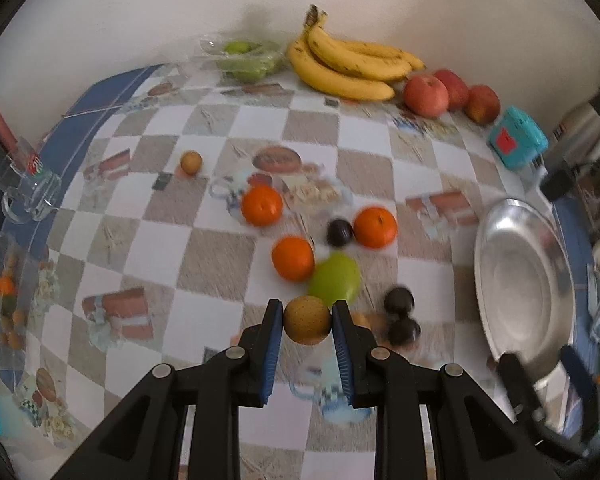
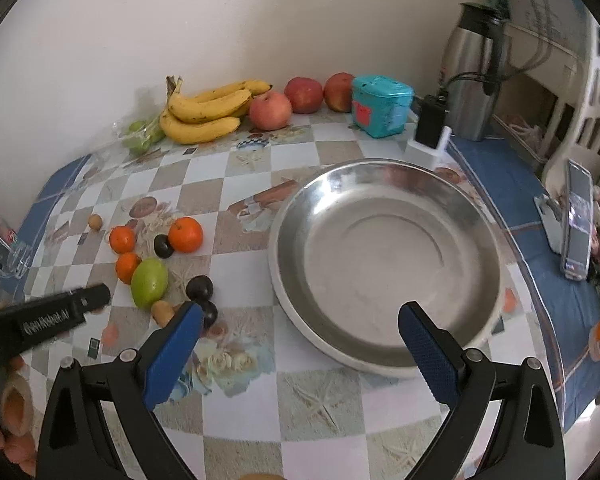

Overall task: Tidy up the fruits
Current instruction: 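Lift the tan fruit with the left tool while the right tool approaches a dark plum, then close the right tool on the dark plum while the left tool holds the tan fruit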

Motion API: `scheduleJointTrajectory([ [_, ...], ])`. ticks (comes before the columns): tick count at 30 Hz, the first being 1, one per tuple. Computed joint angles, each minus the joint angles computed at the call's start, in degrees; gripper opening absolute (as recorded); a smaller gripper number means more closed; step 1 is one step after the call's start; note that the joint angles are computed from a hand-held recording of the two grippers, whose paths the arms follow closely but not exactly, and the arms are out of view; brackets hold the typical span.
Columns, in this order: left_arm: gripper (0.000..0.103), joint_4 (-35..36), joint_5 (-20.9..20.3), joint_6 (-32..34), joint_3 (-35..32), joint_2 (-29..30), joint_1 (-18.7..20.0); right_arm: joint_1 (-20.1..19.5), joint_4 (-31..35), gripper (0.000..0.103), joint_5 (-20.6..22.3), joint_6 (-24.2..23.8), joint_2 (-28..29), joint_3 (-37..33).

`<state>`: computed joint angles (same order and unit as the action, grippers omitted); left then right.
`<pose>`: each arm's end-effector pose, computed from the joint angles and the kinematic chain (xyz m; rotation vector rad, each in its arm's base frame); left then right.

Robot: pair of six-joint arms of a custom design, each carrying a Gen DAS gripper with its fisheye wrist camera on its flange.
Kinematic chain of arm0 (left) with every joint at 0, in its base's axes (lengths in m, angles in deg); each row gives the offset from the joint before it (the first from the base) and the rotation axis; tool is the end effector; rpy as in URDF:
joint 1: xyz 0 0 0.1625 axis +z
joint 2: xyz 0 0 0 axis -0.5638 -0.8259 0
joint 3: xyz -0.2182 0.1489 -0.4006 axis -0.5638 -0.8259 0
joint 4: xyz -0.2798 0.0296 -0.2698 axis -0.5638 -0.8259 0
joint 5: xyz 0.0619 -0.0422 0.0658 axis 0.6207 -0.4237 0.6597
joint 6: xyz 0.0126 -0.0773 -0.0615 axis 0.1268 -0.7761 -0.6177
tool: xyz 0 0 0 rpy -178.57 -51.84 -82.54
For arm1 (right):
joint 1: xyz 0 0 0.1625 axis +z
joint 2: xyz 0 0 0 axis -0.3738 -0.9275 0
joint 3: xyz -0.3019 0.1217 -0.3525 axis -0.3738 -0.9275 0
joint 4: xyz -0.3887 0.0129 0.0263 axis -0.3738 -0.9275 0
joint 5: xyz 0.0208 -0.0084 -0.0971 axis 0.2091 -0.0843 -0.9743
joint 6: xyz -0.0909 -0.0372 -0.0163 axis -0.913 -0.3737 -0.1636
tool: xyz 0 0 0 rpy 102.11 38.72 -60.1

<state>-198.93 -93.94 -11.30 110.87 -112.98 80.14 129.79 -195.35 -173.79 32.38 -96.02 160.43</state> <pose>-0.2635 -0.5740 0.2087 -0.2627 2.2684 -0.6745 0.2604 -0.5708 0.1817 0.5136 -2.3874 0.6179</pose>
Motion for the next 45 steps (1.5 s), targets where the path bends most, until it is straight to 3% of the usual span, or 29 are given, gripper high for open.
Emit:
scheduleJointTrajectory([
  [12, 0.027, 1.5, 2.7, -1.8, -4.4, 0.3, 3.8, 0.2, 12.6, 0.098, 4.4, 4.6, 4.9, -10.5],
  [23, 0.027, -2.0, 0.4, -1.5, -2.4, 0.1, 5.5, -0.5, 22.1, 0.096, 7.5, 8.6, 7.1, -14.3],
  [26, 0.027, -2.8, 0.2, -1.3, -2.1, 0.1, 5.3, -1.2, 24.9, 0.086, 7.8, 10.5, 7.1, -14.4],
  [29, 0.027, -4.9, -0.5, -0.7, -1.2, -0.1, 5.2, -1.6, 26.2, 0.084, 7.6, 11.3, 7.0, -14.3],
  [32, 0.027, -6.1, -1.4, -0.3, -0.9, 0.0, 5.1, -1.9, 27.3, 0.074, 9.1, 12.0, 6.5, -14.0],
  [37, 0.027, -7.3, -2.5, 0.1, -0.7, 0.4, 5.1, -1.8, 27.9, 0.071, 9.3, 11.3, 6.6, -13.7],
  [39, 0.027, -7.3, -2.8, 0.2, -0.7, 0.6, 5.1, -1.8, 28.4, 0.059, 9.4, 11.5, 6.6, -13.7],
  [45, 0.027, -7.5, -3.8, -0.2, -0.8, 1.0, 5.5, -2.5, 30.7, 0.059, 9.5, 12.9, 6.8, -14.1],
])
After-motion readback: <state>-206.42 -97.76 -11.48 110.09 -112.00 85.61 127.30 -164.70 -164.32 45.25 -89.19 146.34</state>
